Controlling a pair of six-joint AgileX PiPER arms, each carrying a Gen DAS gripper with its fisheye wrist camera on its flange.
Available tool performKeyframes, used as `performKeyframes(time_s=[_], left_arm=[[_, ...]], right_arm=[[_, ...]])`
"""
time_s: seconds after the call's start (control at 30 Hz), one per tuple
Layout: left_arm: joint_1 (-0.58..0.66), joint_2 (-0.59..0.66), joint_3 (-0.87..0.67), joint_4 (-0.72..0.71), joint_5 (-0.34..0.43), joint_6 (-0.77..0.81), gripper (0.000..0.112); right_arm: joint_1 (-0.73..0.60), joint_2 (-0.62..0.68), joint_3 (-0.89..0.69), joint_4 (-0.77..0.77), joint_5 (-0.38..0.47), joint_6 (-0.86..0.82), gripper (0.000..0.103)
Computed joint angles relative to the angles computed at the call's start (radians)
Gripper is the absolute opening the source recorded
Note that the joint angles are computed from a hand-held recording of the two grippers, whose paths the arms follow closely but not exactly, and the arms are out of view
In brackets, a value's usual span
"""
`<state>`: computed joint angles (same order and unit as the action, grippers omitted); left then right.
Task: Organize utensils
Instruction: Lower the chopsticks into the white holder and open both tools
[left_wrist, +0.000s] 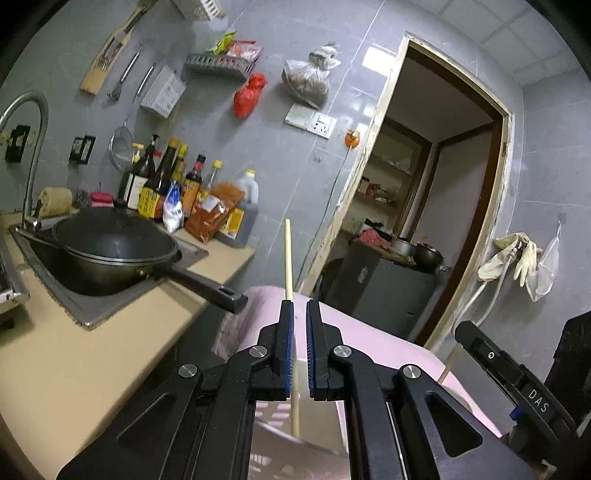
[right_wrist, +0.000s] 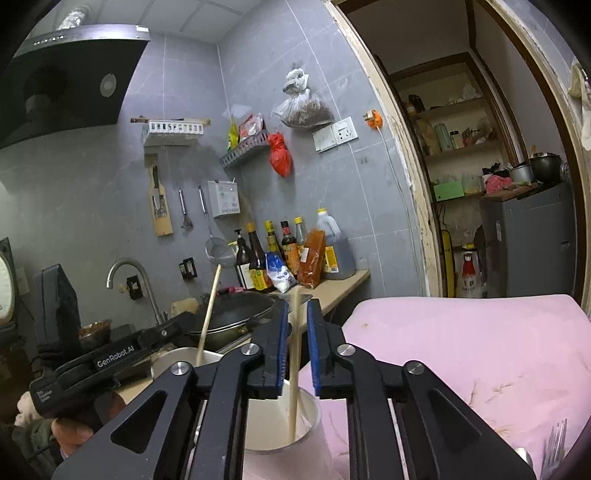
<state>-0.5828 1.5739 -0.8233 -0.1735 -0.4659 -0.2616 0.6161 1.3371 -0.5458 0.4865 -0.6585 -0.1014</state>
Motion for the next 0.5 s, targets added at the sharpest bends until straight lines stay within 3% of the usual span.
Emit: performKeyframes(time_s=[0.03,0.07,0.13,0.17,0.2,0.23,0.3,0.43,0.5], left_arm=[[0.000,-0.006,-0.005,0.007,0.025,-0.007,0.009],[-0.001,-0.017,-0.007,-0.003,0.044,0.006,0.012],[-0.020,-0.039,-0.010,-0.078,0.085,0.096,0.037],[-0.034,-0.052,-0.005,-0.128,0.090,0.153,0.044],[-0.056,-0.066,0.003,-0.201,0.079,0.232,0.053],[-0.079,-0.078,0.012,-0.267,0.062,0.305,0.056],[-0.137,-0.097,0.020,-0.415,0.031,0.479,0.063],[-0.271,-0.113,0.038,-0.643,-0.093,0.728,0.094],[-0.353,-0.111,0.050,-0.718,-0.195,0.795,0.099]], right_arm=[[0.002,-0.005,0.001,0.003,-0.001,-0.002,0.023],[0.005,-0.017,0.008,0.007,-0.003,-0.006,0.023],[0.017,-0.043,0.015,0.042,0.000,-0.038,0.024],[0.022,-0.059,0.019,0.068,0.006,-0.063,0.026],[0.035,-0.083,0.027,0.124,0.009,-0.108,0.034],[0.042,-0.101,0.036,0.155,0.007,-0.128,0.050],[0.061,-0.157,0.071,0.228,-0.009,-0.172,0.069],[0.110,-0.290,0.121,0.436,-0.008,-0.374,0.080],[0.172,-0.378,0.151,0.599,-0.049,-0.542,0.087]])
